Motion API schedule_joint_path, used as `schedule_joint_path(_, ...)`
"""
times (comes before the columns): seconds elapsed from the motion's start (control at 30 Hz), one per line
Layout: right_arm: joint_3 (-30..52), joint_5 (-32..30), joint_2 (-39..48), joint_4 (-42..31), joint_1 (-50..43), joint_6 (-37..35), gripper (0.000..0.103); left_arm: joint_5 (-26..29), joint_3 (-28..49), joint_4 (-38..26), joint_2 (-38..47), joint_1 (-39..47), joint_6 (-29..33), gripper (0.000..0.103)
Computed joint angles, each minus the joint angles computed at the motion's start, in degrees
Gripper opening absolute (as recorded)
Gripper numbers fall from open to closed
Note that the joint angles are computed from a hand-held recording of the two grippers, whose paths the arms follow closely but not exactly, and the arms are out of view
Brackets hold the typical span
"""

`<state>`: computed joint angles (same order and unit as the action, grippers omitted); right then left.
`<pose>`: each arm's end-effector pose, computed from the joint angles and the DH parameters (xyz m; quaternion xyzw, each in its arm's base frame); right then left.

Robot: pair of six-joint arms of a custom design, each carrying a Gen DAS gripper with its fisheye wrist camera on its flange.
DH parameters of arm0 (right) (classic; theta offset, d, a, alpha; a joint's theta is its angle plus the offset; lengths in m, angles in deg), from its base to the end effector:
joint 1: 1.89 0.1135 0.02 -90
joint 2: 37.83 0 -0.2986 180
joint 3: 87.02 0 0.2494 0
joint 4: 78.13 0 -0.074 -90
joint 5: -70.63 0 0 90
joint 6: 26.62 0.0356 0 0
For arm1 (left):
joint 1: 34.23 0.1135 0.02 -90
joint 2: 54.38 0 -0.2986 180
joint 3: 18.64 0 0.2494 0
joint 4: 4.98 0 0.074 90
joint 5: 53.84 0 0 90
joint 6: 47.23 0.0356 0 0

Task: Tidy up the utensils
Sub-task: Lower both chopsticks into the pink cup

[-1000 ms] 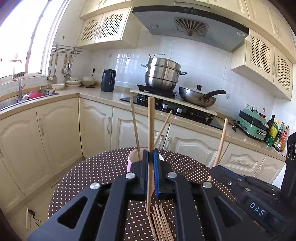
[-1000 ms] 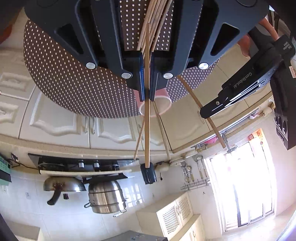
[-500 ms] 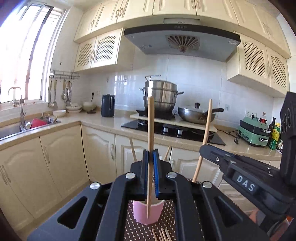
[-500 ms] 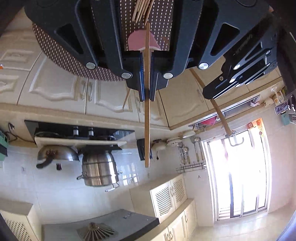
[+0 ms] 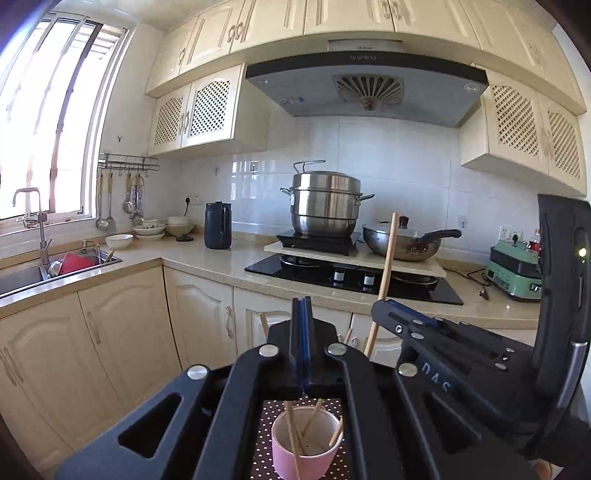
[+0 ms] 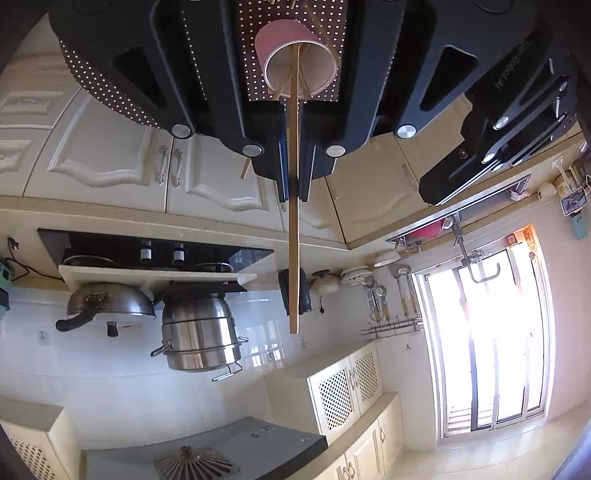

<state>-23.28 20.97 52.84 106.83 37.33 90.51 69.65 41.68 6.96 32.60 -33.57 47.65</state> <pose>0.2777 0.1969 0.2613 0.1099 0.7940 0.0481 0.5959 0.3276 -0.0159 0.2734 0.2037 0.7513 -0.1996 0.5951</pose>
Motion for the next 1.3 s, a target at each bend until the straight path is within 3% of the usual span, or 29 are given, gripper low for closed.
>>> schedule_joint_path(0.2, -0.68, -1.25, 0.96, 0.3, -1.34, 0.59, 0.006, -0.63, 1.99, 0.27, 3.98, -0.25, 0.33, 0.001)
schedule_joint_path(0.37, -2.25, -1.94, 0.26, -0.72, -1.26, 2.02, 0.006, 4.8, 1.12, -0.24, 6.63, 4.49, 4.55, 0.004)
schedule_joint_path(0.43, -3.67, -1.33, -0.56, -0.57, -0.74, 2.4, 0.006, 5.04, 0.97, -0.94, 8.53, 6.82, 5.47, 0.023)
schedule_joint_path(0.47, -4.56, -1.26, -1.01, -0.58, -0.47, 2.87, 0.006, 4.98, 1.38, -2.14, 10.06, 8.34, 5.45, 0.047)
schedule_joint_path(0.5, -5.05, -1.25, -1.36, -0.71, -0.4, 3.25, 0.006, 5.75, 2.11, -3.73, 11.82, 10.03, 5.57, 0.053)
schedule_joint_path(0.63, -7.82, -0.87, -3.51, -0.37, 0.81, 5.33, 0.006, 6.9, 5.12, -10.06, 17.94, 15.67, 6.44, 0.053)
schedule_joint_path(0.8, -8.68, 2.27, -5.58, -2.16, 3.61, 5.78, 0.006, 0.7, 10.8, -12.65, 26.54, 19.59, 6.76, 0.053)
schedule_joint_path(0.93, -7.41, 2.64, -5.36, -4.39, 3.58, 6.67, 0.006, -3.85, 23.37, -22.2, 36.09, 21.21, 4.64, 0.053)
schedule_joint_path(1.13, -5.15, 3.26, -3.68, -6.28, 3.49, 6.64, 0.006, 0.86, 43.27, -40.98, 48.68, 21.77, 4.41, 0.053)
schedule_joint_path(1.3, -3.19, 2.01, -1.21, -7.46, 2.09, 7.61, 0.006, -2.36, 53.0, -47.4, 54.81, 19.37, 4.3, 0.053)
